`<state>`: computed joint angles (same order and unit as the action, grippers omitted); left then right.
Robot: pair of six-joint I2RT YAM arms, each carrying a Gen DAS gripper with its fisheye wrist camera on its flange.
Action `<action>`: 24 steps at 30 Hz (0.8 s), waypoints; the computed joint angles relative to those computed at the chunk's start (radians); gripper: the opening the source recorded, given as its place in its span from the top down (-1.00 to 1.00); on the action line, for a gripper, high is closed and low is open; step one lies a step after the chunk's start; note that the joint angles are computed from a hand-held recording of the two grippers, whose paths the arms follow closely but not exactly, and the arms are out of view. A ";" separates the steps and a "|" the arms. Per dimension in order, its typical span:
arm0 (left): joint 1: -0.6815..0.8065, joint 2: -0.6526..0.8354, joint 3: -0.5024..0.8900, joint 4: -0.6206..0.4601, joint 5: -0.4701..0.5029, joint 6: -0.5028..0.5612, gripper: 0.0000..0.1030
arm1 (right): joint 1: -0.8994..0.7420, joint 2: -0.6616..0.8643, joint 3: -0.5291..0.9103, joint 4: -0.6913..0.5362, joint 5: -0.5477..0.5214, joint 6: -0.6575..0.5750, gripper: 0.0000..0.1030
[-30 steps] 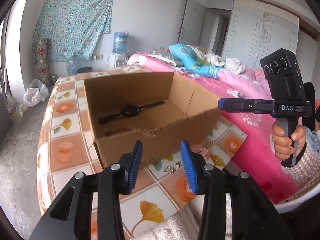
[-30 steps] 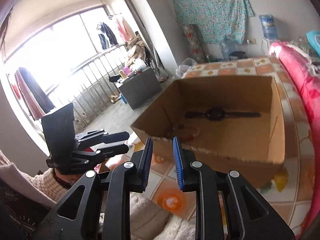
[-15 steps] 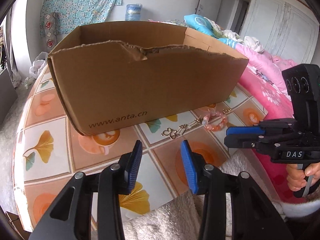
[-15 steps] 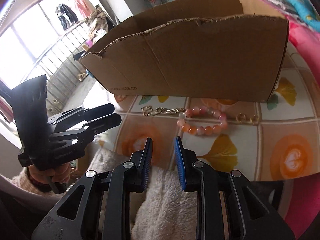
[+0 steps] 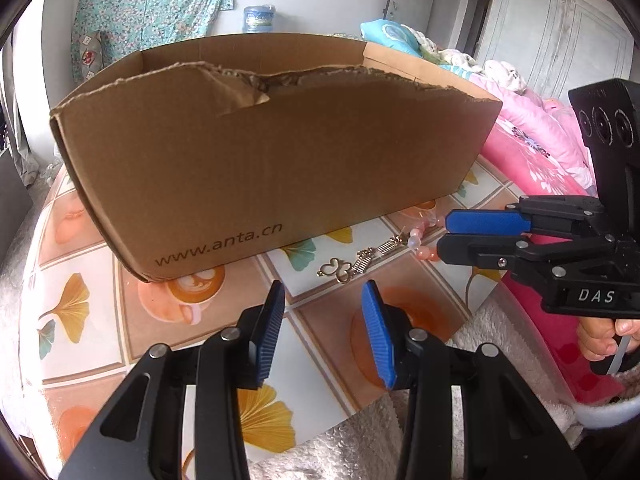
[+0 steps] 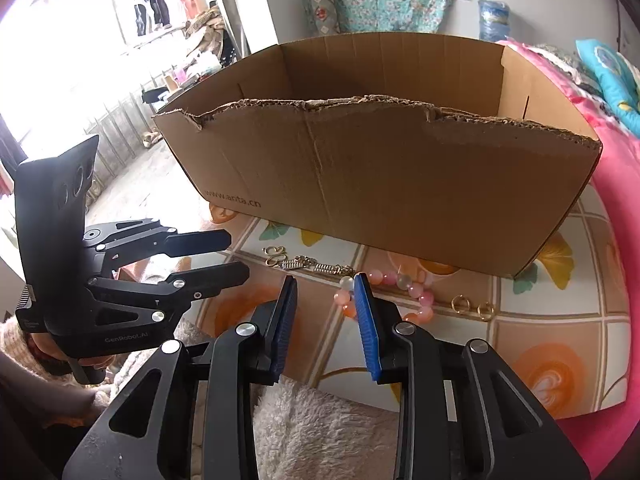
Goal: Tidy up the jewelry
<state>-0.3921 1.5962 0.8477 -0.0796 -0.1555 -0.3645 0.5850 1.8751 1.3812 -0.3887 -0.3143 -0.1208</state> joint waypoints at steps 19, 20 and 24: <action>-0.096 0.087 0.113 0.056 0.040 0.062 0.24 | -0.128 -0.018 -0.080 0.106 0.132 0.004 0.48; -0.101 0.101 0.130 0.051 0.045 0.071 0.24 | -0.131 -0.013 -0.080 0.107 0.125 -0.008 0.49; -0.119 0.158 0.198 0.035 0.061 0.100 0.24 | -0.143 0.011 -0.071 0.108 0.119 -0.061 0.58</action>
<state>-0.5112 1.7542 1.0455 -0.0441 -0.0942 -0.2643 0.4417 1.8857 1.3098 -0.2804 -0.1956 -0.1816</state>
